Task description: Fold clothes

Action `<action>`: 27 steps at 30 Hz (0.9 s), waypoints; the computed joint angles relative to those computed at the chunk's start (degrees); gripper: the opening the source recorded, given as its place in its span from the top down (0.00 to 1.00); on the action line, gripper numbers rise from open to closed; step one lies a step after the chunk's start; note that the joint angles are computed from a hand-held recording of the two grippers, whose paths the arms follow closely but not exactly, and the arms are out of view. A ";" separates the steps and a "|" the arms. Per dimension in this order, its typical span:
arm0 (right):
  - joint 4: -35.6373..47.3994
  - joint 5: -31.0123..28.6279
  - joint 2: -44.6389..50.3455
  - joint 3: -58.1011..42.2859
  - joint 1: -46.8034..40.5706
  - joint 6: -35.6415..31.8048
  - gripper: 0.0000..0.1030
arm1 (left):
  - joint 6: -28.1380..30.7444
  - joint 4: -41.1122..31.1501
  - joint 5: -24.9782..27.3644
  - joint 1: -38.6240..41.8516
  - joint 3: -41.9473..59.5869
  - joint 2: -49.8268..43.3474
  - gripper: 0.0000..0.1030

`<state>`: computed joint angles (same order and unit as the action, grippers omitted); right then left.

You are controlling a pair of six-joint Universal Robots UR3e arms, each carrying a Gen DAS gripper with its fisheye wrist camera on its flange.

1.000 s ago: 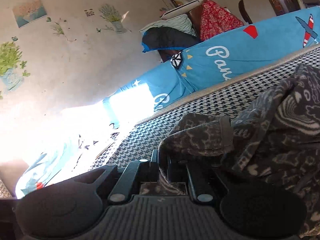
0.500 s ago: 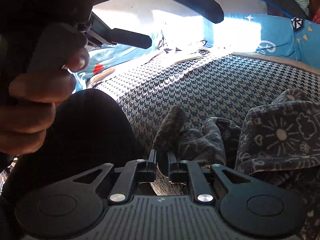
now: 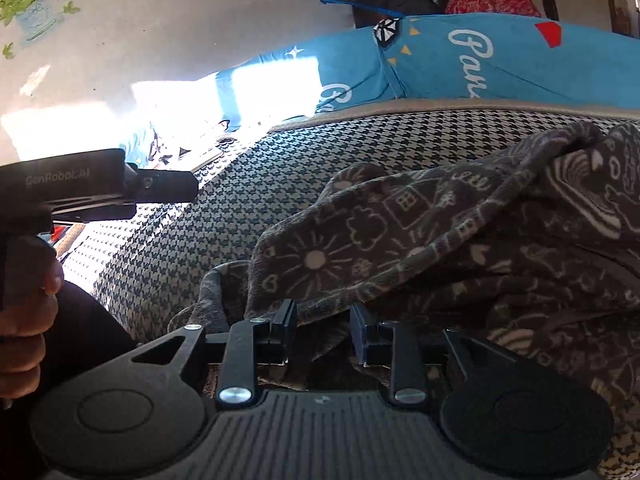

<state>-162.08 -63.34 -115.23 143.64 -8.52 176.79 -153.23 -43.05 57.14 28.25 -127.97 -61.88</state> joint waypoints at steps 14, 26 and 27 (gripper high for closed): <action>-7.23 10.94 10.24 -2.58 -8.59 7.03 0.62 | -0.70 11.52 4.51 -9.21 6.68 -17.56 0.00; -25.92 6.93 16.27 -3.30 -10.35 12.37 0.92 | -7.09 15.75 5.65 -11.50 13.01 -28.15 0.00; -26.62 7.02 16.42 -3.47 -11.08 13.29 0.92 | -7.33 15.57 5.57 -11.47 13.25 -28.57 0.00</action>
<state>-188.70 -56.31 -98.81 140.18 -19.59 190.08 -160.56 -27.48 62.71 16.78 -114.73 -90.45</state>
